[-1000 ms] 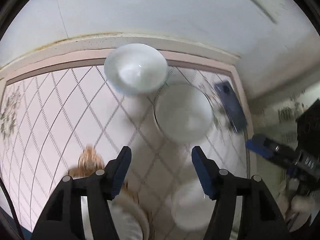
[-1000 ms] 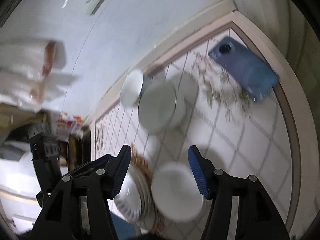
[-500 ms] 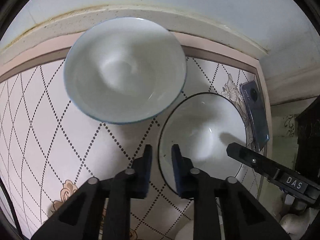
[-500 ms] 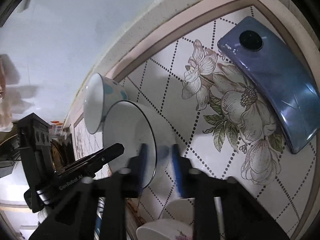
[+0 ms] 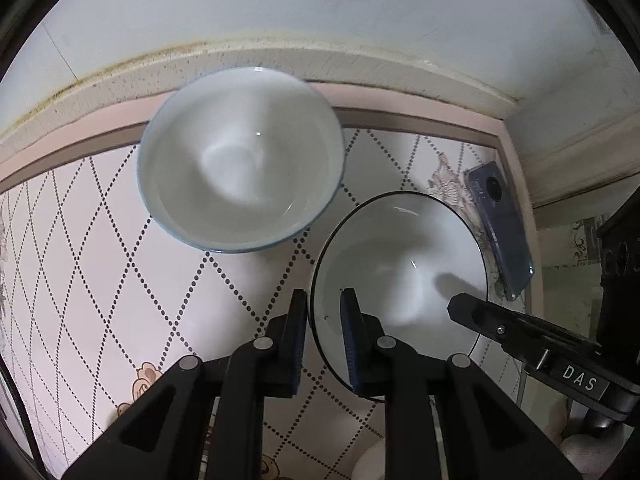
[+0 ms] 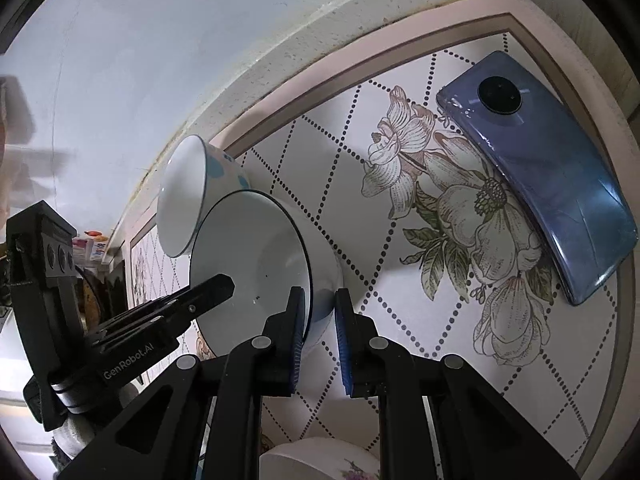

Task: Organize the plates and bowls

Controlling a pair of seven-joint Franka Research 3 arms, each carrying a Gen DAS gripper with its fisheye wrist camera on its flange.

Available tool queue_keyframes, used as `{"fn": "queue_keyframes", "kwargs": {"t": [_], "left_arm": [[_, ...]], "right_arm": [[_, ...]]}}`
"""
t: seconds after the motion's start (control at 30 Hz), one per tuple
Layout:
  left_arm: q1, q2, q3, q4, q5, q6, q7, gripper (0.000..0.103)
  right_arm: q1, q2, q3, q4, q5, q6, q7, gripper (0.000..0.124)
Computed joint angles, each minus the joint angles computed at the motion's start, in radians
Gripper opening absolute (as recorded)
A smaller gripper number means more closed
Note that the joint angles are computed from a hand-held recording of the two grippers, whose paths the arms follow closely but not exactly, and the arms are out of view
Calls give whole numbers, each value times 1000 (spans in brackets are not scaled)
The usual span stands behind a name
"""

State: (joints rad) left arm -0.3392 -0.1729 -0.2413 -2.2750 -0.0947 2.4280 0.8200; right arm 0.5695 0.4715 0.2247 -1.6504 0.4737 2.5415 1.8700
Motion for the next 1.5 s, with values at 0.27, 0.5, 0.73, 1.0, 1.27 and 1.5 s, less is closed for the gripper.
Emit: {"fn": "queue_keyframes", "kwargs": {"t": [0.27, 0.5, 0.73, 1.0, 1.27, 1.5], "left_arm": [[-28, -92, -14, -20, 14, -21, -24, 15], [-88, -193, -20, -55, -11, -37, -21, 15], [-158, -252, -30, -88, -54, -65, -17, 15], [-197, -218, -46, -91, -64, -96, -8, 15], [-206, -174, -60, -83, -61, -113, -3, 15], [-208, -150, -65, -74, -67, -133, 1, 15]], "right_arm": [[7, -117, 5, -95, 5, 34, -2, 17], [16, -296, 14, -264, 33, 61, 7, 17], [37, -467, 22, -449, 93, 61, 17, 17], [71, -532, 25, -584, 199, 82, 6, 17], [79, -524, 22, -620, 234, 79, -12, 17], [77, -510, 22, -617, 221, 66, -3, 17]]}}
